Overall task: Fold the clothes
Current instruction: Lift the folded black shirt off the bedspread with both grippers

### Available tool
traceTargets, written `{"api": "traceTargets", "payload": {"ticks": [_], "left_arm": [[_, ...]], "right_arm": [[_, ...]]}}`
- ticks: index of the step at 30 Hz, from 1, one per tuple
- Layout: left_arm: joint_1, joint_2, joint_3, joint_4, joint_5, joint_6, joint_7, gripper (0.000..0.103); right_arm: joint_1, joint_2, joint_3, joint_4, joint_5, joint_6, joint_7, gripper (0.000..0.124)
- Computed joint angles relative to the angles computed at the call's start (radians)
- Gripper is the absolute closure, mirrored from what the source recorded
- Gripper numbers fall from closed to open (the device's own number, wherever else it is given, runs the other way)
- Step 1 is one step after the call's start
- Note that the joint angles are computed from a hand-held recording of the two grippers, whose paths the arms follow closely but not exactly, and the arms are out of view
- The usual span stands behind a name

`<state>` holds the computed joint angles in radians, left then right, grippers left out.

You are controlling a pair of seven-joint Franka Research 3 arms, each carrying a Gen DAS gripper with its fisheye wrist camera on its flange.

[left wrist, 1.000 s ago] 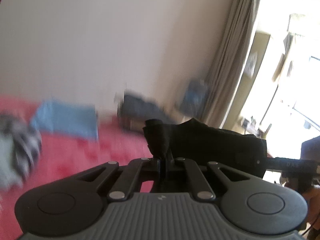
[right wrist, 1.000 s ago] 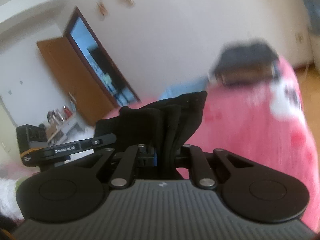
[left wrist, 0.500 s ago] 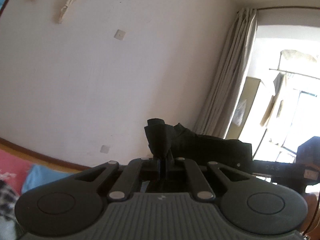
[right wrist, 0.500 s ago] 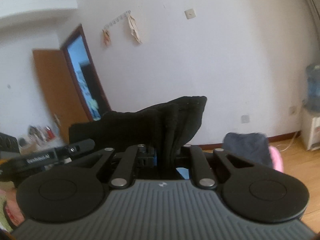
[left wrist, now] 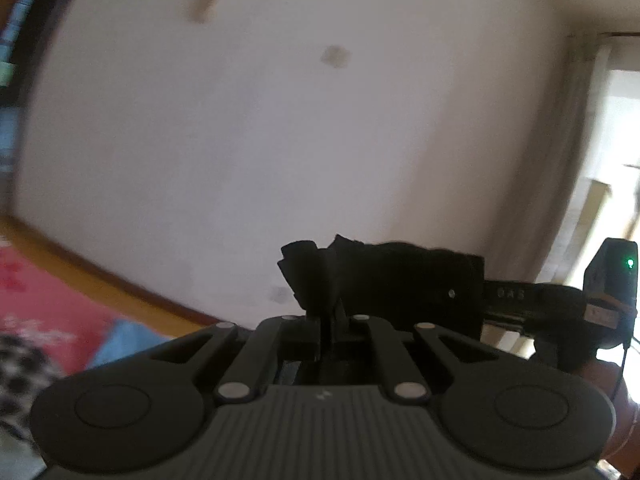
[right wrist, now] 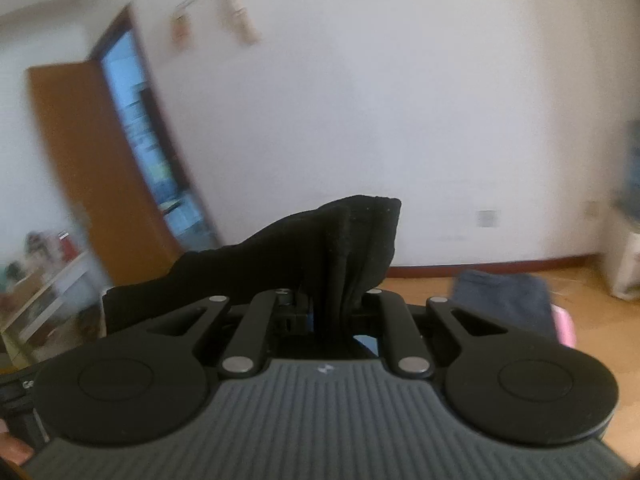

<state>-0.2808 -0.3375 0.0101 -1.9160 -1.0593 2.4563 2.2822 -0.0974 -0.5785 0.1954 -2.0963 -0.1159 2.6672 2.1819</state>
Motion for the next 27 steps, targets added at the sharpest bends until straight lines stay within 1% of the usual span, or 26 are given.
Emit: {"api": "traceTargets", "payload": {"ticks": [1,3,4,5,6,7,8,9,10,11,12,14,15,16,17,18,19,20,22,23,24,25,27], "left_arm": [[0.014,0.018,-0.037,0.003,0.051,0.055,-0.059,0.099],[0.034,0.051,-0.099,0.008,0.174,0.169,-0.177,0.099],[0.043,0.07,-0.128,0.011,0.243,0.224,-0.256,0.099],[0.053,0.087,-0.15,0.015,0.307,0.264,-0.33,0.099],[0.067,0.103,-0.174,0.018,0.379,0.302,-0.411,0.099],[0.084,0.118,-0.201,0.013,0.458,0.351,-0.492,0.098],[0.104,0.136,-0.229,0.011,0.54,0.389,-0.583,0.099],[0.124,0.154,-0.25,0.013,0.616,0.415,-0.668,0.099],[0.139,0.18,-0.268,0.017,0.684,0.448,-0.742,0.098],[0.156,0.201,-0.286,0.014,0.76,0.482,-0.821,0.098],[0.171,0.23,-0.303,0.022,0.841,0.506,-0.901,0.098],[0.182,0.278,-0.315,0.031,0.971,0.549,-1.04,0.098],[0.174,0.294,-0.308,0.028,0.994,0.568,-1.069,0.098],[0.161,0.31,-0.297,0.023,0.99,0.589,-1.072,0.098],[0.146,0.326,-0.286,0.02,0.977,0.609,-1.066,0.098],[0.127,0.339,-0.278,0.016,0.895,0.628,-0.997,0.098],[0.107,0.334,-0.276,-0.016,0.742,0.656,-0.862,0.098],[0.084,0.344,-0.277,-0.02,0.567,0.671,-0.708,0.098],[0.082,0.372,-0.316,0.001,0.216,0.68,-0.409,0.098],[0.098,0.393,-0.347,0.023,0.041,0.679,-0.247,0.098],[0.095,0.41,-0.348,0.038,-0.064,0.674,-0.153,0.098],[0.103,0.43,-0.352,0.05,-0.111,0.658,-0.122,0.098],[0.122,0.456,-0.359,0.059,-0.207,0.635,-0.048,0.098]], "right_arm": [[0.058,0.061,-0.061,0.008,0.044,0.066,-0.073,0.114],[0.226,0.178,-0.227,0.047,0.189,0.167,-0.265,0.114],[0.313,0.234,-0.312,0.082,0.341,0.196,-0.433,0.114],[0.4,0.292,-0.399,0.138,0.501,0.19,-0.608,0.114],[0.476,0.349,-0.486,0.208,0.659,0.152,-0.783,0.114],[0.539,0.411,-0.574,0.287,0.809,0.092,-0.94,0.114],[0.577,0.475,-0.647,0.366,0.929,0.016,-1.062,0.114],[0.58,0.54,-0.692,0.442,1.022,-0.066,-1.152,0.114],[0.55,0.614,-0.712,0.526,1.11,-0.162,-1.231,0.114],[0.51,0.683,-0.717,0.602,1.168,-0.244,-1.288,0.114],[0.47,0.742,-0.714,0.671,1.201,-0.307,-1.326,0.114],[0.384,0.862,-0.696,0.813,1.248,-0.419,-1.367,0.114],[0.345,0.914,-0.683,0.878,1.26,-0.462,-1.375,0.114],[0.311,0.962,-0.67,0.937,1.263,-0.495,-1.382,0.114],[0.284,1.0,-0.657,0.986,1.259,-0.516,-1.39,0.114],[0.263,1.028,-0.644,1.022,1.252,-0.531,-1.398,0.114],[0.243,1.056,-0.633,1.057,1.239,-0.547,-1.403,0.114],[0.227,1.08,-0.623,1.089,1.221,-0.561,-1.405,0.114],[0.207,1.114,-0.61,1.137,1.17,-0.585,-1.411,0.114],[0.207,1.117,-0.605,1.143,1.138,-0.594,-1.415,0.114],[0.206,1.124,-0.6,1.152,1.108,-0.6,-1.418,0.114],[0.213,1.12,-0.596,1.141,1.076,-0.597,-1.423,0.114],[0.245,1.094,-0.592,1.076,1.002,-0.569,-1.433,0.114]]}}
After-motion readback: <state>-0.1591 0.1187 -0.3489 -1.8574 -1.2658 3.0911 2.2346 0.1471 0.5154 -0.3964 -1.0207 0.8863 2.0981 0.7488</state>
